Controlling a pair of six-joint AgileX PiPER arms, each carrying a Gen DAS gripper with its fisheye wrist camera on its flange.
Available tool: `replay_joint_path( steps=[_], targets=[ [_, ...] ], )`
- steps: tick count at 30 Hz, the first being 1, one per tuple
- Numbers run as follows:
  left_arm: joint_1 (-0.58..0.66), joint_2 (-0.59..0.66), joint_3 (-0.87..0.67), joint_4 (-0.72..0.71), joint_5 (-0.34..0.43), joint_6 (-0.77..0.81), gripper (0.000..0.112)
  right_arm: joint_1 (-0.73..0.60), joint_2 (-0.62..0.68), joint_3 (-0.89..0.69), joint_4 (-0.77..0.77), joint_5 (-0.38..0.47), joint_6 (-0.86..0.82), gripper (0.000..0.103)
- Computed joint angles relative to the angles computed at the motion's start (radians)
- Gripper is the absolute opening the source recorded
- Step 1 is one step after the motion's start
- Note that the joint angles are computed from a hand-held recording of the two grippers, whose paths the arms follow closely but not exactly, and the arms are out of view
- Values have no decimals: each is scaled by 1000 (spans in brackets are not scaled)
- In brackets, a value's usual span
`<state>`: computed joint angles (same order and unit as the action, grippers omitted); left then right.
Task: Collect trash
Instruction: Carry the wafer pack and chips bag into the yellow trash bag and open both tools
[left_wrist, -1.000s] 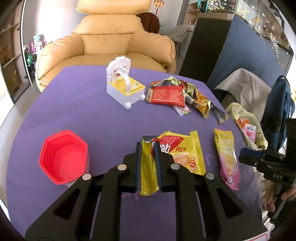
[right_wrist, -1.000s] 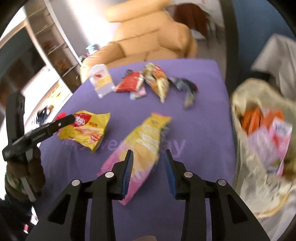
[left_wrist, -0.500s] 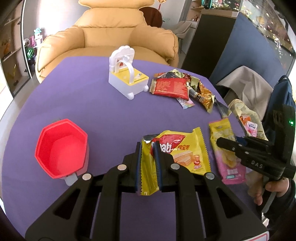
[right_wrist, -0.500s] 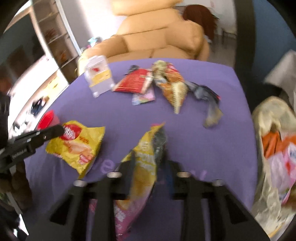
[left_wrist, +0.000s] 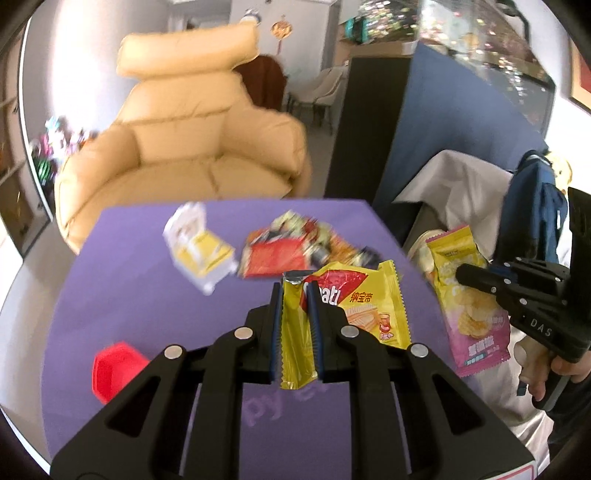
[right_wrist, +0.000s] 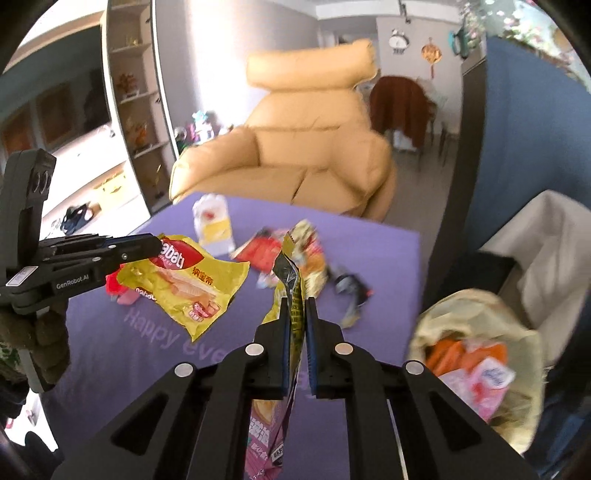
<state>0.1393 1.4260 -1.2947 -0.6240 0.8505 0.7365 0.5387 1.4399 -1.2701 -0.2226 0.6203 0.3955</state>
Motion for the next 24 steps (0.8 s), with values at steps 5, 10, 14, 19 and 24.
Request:
replay_joint_path(
  steps=[5, 10, 14, 19, 24],
  targets=[
    [-117, -9, -52, 61, -14, -86, 13, -55, -92, 38, -35, 17, -9, 9],
    [-278, 28, -101, 141, -37, -185, 13, -118, -185, 103, -107, 38, 1, 9],
    [-402, 107, -170, 192, -38, -264, 13, -227, -241, 153, -78, 35, -57, 9],
    [-521, 232, -258, 214, -29, -332, 13, -385, -283, 204, 2, 18, -182, 9],
    [-589, 368, -365, 215, -3, -388, 13, -517, -284, 239, 100, -28, -324, 9]
  ],
)
